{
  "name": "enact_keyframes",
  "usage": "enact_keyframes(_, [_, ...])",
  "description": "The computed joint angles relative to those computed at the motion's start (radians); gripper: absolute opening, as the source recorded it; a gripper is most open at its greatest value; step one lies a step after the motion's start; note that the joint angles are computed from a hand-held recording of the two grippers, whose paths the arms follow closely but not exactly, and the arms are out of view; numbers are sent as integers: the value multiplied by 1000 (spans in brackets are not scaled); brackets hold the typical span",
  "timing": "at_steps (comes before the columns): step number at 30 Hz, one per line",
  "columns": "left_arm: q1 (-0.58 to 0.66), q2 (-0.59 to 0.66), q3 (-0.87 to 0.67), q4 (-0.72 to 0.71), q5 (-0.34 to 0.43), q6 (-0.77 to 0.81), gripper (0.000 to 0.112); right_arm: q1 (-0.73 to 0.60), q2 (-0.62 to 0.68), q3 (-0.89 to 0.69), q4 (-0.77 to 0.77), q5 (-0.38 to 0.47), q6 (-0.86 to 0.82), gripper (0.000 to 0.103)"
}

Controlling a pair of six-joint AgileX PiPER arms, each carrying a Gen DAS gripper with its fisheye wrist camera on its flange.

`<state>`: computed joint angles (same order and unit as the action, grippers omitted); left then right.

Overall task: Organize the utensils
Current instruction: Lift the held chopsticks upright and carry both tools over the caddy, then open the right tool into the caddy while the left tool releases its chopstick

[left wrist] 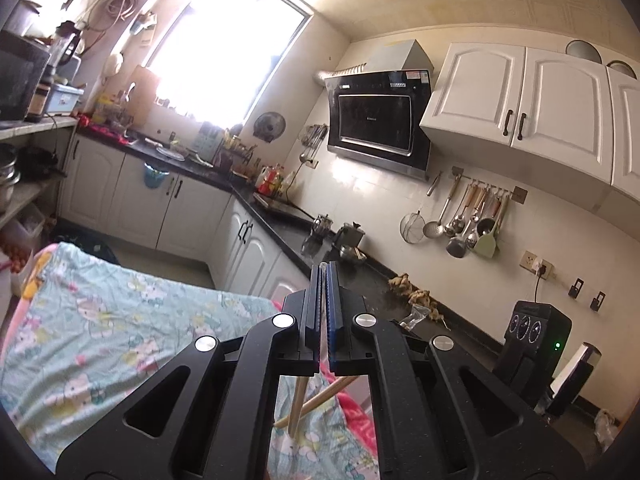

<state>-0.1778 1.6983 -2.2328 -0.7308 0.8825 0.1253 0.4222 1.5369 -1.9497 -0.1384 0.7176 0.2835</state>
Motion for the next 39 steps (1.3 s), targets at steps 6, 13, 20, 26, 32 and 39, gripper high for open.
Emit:
enact_keyframes(6, [14,84,-165,65,37,-75,0,-31,26,-51,8,9,-6,5])
enact_keyframes(13, [16,161,-286,174,55,-145,0,-50,57,-65,-2,-2,8,5])
enact_keyframes(20, [-2,186,-258,243,21,-166,0,-75,103,-77,11,-15,1,5])
enact_keyframes(26, [-33,156,-134,301,-61,-157,0,-100,127,-54,40,-43,-10,5])
enact_keyframes(32, [-65,155,-75,367,-104,-165,0,-113,151,-21,61,-77,-12,5])
enact_keyframes(39, [-91,118,71,391,-202,-149,0,-129,159,56,111,-135,-27,5])
